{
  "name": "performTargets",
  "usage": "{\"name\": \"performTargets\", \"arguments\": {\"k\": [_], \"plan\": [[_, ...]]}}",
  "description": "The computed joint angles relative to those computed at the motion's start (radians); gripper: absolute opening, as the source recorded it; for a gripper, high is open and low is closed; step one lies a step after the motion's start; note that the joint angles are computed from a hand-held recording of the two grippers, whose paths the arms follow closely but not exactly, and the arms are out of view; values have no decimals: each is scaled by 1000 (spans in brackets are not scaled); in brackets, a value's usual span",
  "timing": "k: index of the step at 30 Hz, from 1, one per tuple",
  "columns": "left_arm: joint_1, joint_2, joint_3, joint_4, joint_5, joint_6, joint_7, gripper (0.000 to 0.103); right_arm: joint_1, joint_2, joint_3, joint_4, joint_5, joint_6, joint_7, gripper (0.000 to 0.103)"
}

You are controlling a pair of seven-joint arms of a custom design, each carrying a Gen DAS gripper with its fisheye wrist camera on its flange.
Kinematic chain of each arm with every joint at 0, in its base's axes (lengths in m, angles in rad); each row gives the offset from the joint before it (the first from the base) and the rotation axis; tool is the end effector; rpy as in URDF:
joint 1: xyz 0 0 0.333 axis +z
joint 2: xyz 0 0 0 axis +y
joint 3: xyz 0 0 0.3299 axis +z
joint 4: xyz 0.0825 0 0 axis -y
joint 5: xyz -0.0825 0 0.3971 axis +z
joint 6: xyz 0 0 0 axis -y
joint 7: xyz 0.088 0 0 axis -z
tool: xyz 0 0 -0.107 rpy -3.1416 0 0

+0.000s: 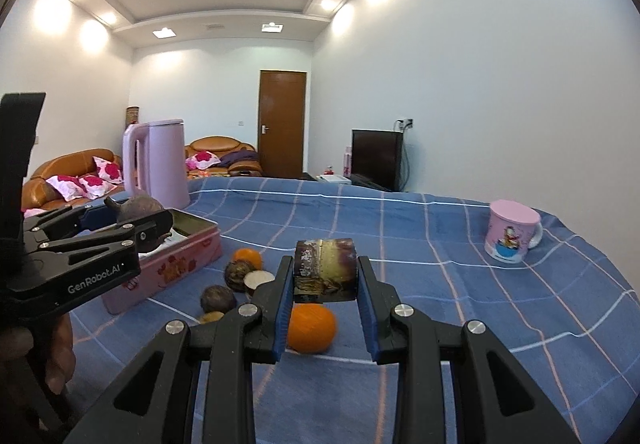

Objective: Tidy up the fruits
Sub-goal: 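Carry the snack package and dark purple fruit over the pink tin with both tools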

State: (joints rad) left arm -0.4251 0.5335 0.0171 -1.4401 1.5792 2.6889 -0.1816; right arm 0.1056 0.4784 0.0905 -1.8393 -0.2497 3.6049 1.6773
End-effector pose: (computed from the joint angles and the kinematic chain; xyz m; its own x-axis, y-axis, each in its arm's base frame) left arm 0.6839 -0.3338 0.4420 0.0717 -0.9973 -0.0170 -0.3456 -0.0089 -0.9383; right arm 0.6800 0.1556 0.4327 0.3196 -0.9467 0.0395 -0.2567 -0.1267 -0.9581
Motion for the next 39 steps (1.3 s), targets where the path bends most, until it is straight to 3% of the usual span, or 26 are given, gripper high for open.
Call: {"name": "performTargets", "arguments": {"k": [5, 11, 19, 29, 35, 39], "plan": [[22, -9, 1, -11, -75, -24, 52, 53, -53, 22, 67, 52, -92, -33, 47, 31], [46, -14, 14, -20, -174, -40, 118, 53, -175, 80, 225, 168, -262, -124, 129, 31], [62, -14, 37, -25, -238, -46, 159, 53, -246, 175, 397, 300, -307, -230, 44, 31], [85, 5, 54, -10, -332, -49, 231, 52, -270, 323, 594, 474, -254, -395, -170, 31], [93, 11, 68, -7, -371, -47, 268, 52, -221, 412, 644, 607, -188, -506, -294, 31], [103, 13, 72, -9, -394, -45, 292, 52, -179, 446, 641, 670, -141, -559, -352, 31]]}}
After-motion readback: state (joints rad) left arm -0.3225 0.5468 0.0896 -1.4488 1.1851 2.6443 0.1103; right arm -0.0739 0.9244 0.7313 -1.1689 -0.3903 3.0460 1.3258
